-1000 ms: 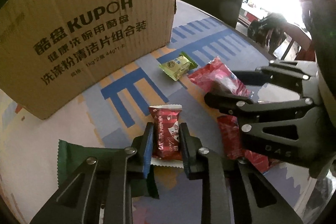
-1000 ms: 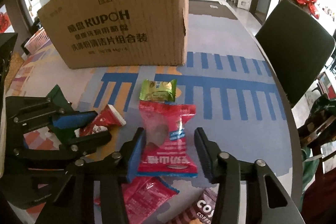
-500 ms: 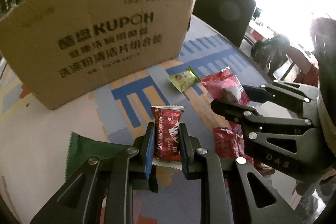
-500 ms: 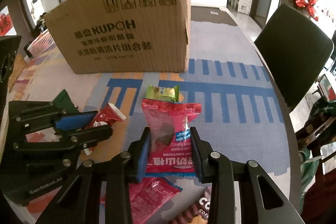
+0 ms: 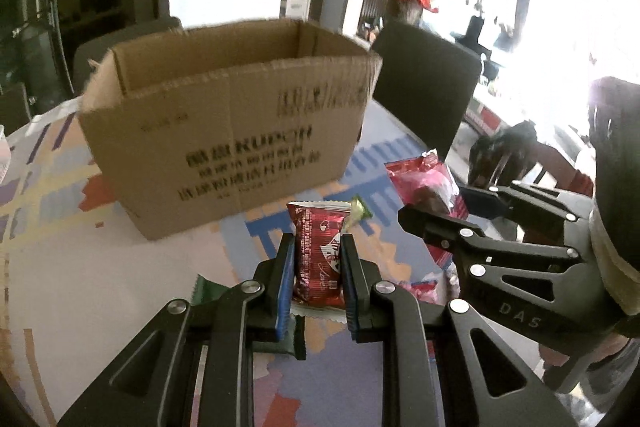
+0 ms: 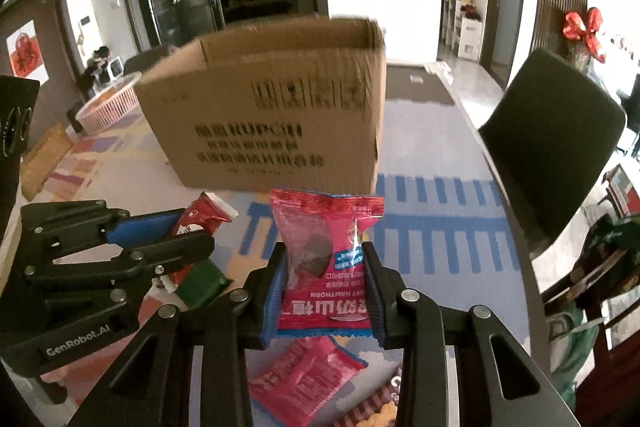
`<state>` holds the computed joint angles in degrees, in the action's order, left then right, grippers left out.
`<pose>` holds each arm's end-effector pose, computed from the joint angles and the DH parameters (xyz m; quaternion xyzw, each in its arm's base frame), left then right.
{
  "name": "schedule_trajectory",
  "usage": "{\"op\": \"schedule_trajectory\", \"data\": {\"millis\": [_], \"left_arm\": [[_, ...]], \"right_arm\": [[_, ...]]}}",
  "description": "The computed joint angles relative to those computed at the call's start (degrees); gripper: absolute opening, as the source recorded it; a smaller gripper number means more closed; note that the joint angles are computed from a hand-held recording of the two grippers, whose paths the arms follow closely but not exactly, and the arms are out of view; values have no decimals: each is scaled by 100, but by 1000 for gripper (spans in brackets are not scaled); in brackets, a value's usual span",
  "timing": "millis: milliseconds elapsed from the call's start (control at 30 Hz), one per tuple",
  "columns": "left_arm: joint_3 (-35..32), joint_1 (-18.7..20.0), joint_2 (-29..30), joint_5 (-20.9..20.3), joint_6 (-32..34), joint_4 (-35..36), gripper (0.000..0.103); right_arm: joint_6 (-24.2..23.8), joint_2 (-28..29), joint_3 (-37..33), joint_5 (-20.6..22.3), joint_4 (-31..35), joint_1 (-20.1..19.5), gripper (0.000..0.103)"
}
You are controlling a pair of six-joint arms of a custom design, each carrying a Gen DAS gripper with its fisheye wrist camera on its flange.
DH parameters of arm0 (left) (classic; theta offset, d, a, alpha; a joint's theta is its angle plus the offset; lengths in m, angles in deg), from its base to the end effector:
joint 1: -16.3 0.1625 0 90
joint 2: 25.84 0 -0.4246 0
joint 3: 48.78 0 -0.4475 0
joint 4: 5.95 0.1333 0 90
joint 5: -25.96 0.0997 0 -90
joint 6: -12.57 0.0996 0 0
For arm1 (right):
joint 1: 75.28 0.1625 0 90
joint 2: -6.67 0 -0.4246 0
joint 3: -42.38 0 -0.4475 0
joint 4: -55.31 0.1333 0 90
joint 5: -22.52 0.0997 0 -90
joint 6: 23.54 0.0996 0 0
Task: Organize snacks
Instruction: 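Carry both snacks over the cardboard box and open both tools to drop them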
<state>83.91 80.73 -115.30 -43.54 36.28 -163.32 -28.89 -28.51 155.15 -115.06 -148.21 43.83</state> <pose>-0.0465 -0.4868 0.2362 0.3674 0.8902 -0.2086 0.1706 0.3263 -0.4631 -0.0258 0.1390 -0.8682 0.3552 0.3174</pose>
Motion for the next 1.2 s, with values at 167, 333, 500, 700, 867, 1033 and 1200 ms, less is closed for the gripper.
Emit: {"op": "schedule_trajectory", "data": {"millis": [167,333,500,700,867,1033,1200], "left_arm": [[-10,-124,-220,5,34,-175,22],[-83,-243,-337,26,127,-362,22],[-229,-268,-378,-11,89,-481,22],[-468,-280,-242,71,151,-727,22],[-658,-256,-62,180,234,-917,22],[-903,-167,218,248,300,-1033,22],[-1178,-73,489,349,237,-1001,22]], "right_arm": [[-228,-20,-107,-1,-281,182,36],[-585,-10,-280,23,-526,303,36],[-891,-2,-489,118,-744,399,36],[-1133,15,-800,152,-757,459,36],[-1243,31,-1061,211,-564,437,36],[-1367,64,-1294,357,-377,335,36],[-1550,131,-1593,259,-192,249,36]]}}
